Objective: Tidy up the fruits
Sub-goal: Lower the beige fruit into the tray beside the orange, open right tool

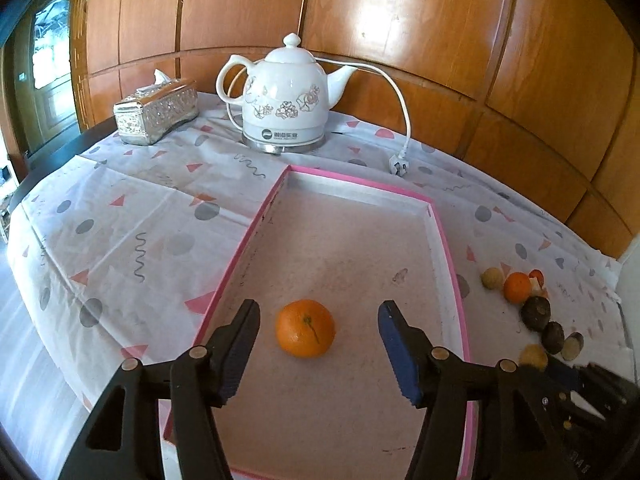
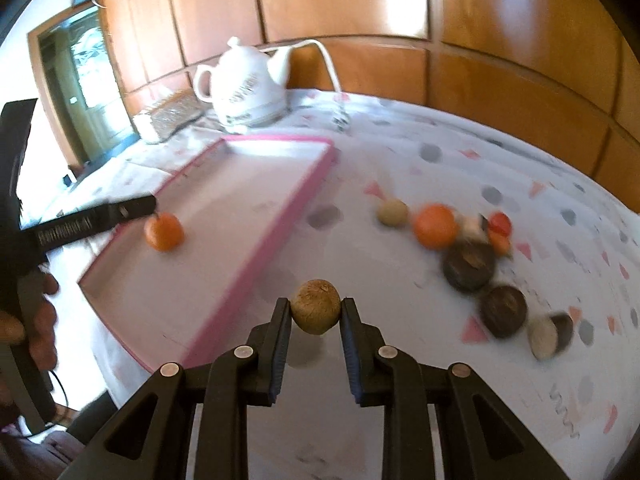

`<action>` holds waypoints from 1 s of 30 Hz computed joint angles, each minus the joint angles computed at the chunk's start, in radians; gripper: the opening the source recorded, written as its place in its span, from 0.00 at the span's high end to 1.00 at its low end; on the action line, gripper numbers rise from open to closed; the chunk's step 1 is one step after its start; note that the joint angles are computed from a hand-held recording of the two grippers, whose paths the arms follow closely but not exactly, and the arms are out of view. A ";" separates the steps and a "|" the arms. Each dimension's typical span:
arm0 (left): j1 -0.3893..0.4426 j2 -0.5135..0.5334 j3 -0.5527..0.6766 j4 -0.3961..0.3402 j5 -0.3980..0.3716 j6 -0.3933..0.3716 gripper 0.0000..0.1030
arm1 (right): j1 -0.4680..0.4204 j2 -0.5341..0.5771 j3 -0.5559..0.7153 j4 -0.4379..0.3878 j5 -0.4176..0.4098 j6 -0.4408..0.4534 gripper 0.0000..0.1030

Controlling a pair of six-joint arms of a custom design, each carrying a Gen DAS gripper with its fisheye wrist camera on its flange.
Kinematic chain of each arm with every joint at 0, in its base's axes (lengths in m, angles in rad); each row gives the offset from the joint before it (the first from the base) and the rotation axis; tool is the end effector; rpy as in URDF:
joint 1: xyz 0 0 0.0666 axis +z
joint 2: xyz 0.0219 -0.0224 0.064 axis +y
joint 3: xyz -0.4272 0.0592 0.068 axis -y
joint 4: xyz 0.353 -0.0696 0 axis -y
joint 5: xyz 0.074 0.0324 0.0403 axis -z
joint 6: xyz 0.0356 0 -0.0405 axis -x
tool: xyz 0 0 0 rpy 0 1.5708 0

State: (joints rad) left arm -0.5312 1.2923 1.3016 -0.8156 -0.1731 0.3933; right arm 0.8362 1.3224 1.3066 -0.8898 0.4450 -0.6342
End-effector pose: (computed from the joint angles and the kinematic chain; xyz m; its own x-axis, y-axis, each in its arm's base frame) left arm 0.3462 -0.1968 0.4845 -0.7266 -0.0109 -0.6870 0.1275 0.9804 -0.1504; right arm 0.2805 0.2871 0.4722 -0.7162 0.0050 -0.6979 -0.0836 0.9922 0.0929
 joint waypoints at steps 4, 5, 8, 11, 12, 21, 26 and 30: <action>-0.001 -0.009 -0.005 -0.006 -0.018 -0.006 0.40 | 0.001 0.049 0.063 0.027 -0.033 0.047 0.76; 0.000 -0.012 -0.008 -0.004 -0.017 -0.004 0.39 | 0.003 0.062 0.078 0.031 -0.040 0.059 0.76; 0.006 -0.019 -0.015 0.000 -0.022 -0.002 0.35 | 0.004 0.101 0.116 0.040 -0.059 0.093 0.76; 0.015 -0.028 -0.024 0.010 -0.018 0.004 0.34 | 0.004 0.130 0.148 0.046 -0.076 0.107 0.76; 0.020 -0.032 -0.028 0.014 -0.019 0.005 0.34 | 0.004 0.137 0.157 0.047 -0.080 0.111 0.76; 0.050 -0.042 -0.046 0.014 -0.001 0.017 0.34 | 0.004 0.182 0.207 0.041 -0.085 0.093 0.67; 0.033 -0.039 -0.047 0.012 0.007 0.012 0.34 | 0.008 0.154 0.173 0.031 -0.052 0.042 0.66; 0.001 -0.037 -0.045 0.014 0.005 -0.006 0.34 | 0.007 0.113 0.124 0.024 -0.017 -0.024 0.66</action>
